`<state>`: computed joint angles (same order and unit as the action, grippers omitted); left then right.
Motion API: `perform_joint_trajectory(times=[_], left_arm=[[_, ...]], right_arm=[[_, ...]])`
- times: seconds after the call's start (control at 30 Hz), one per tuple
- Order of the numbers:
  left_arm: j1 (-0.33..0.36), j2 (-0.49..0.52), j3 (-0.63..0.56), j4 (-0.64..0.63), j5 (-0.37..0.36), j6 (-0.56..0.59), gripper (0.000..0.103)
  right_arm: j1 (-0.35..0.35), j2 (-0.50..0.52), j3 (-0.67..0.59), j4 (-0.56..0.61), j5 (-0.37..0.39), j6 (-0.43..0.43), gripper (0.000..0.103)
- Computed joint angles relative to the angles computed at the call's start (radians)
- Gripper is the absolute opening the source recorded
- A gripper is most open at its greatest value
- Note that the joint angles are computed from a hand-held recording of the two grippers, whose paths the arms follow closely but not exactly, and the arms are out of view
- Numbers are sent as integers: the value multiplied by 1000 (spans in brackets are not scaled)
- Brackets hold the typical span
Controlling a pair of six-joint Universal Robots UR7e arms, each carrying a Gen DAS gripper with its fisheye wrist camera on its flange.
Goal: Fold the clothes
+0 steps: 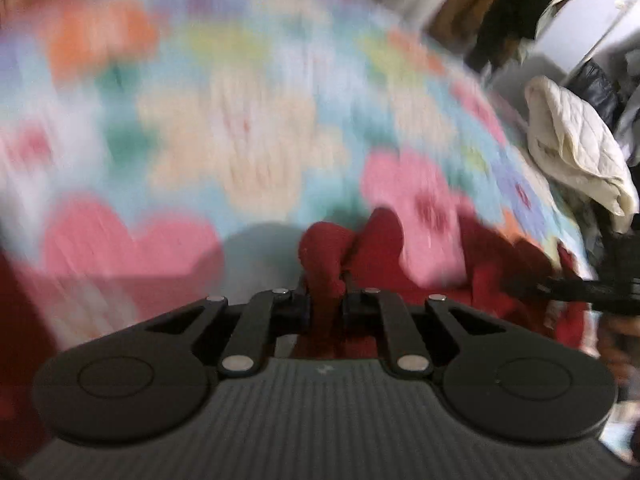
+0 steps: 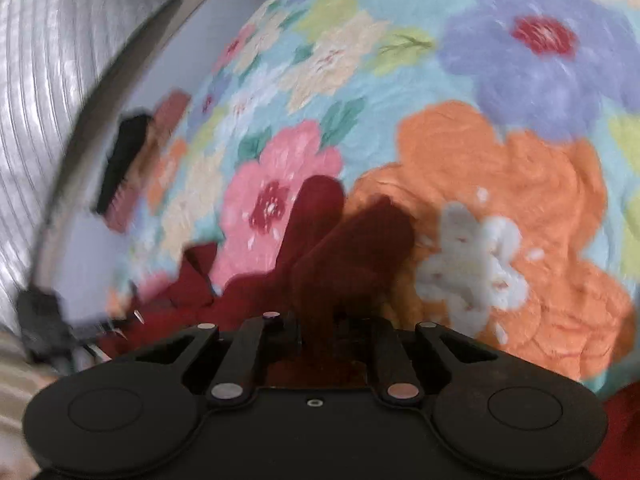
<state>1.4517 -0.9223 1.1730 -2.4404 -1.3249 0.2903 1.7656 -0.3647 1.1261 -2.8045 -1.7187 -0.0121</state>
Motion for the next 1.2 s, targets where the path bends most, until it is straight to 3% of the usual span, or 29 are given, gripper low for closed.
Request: perform_joint_trajectory(times=[0.1,0.17,0.23,0.27,0.33,0.37,0.4,0.47,0.5,0.53,0.63,0.77,0.83,0.9,1.0,1.07,1.2], left_arm=[[-5,-67,136,-283,-132,85,12],[-11,-88,205,-472,-179,128,12],[-33,-78,217,-550,-81,156,14],[-41,-59,197,-526,-5,158,14],[-55,-19,141,-439,144,151,21],[-61,-1,117,-395,216,140,32],[-67,13,100,-349,287,121,33],[-67,-6,126,-314,321,103,41],[-66,-24,150,-308,318,100,49],[-64,-43,174,-302,316,97,52],[-60,-100,244,-274,308,79,64],[-64,-202,369,-204,312,36,71],[-73,-247,445,-218,374,42,76],[-84,-287,519,-246,450,50,78],[-84,-371,609,-251,450,-16,79],[-81,-434,665,-256,417,-72,82],[-74,-500,747,-262,414,-120,84]], right_arm=[[49,-24,77,-207,14,-200,15],[69,-31,127,-380,69,-366,15],[76,-22,139,-501,121,-471,15],[81,-12,121,-515,99,-488,18],[98,32,44,-492,-61,-488,22],[106,60,2,-483,-149,-495,22],[113,92,-47,-465,-249,-509,24],[121,127,-96,-431,-386,-503,30],[117,114,-76,-413,-400,-471,30],[107,80,-24,-401,-372,-417,31],[84,-17,123,-378,-286,-310,48],[83,-96,289,-419,-260,-266,50],[85,-133,370,-452,-246,-240,53],[76,-175,446,-454,-194,-199,56],[68,-231,550,-447,-118,-164,58],[64,-255,610,-455,-104,-159,60],[64,-270,689,-499,-183,-124,60]])
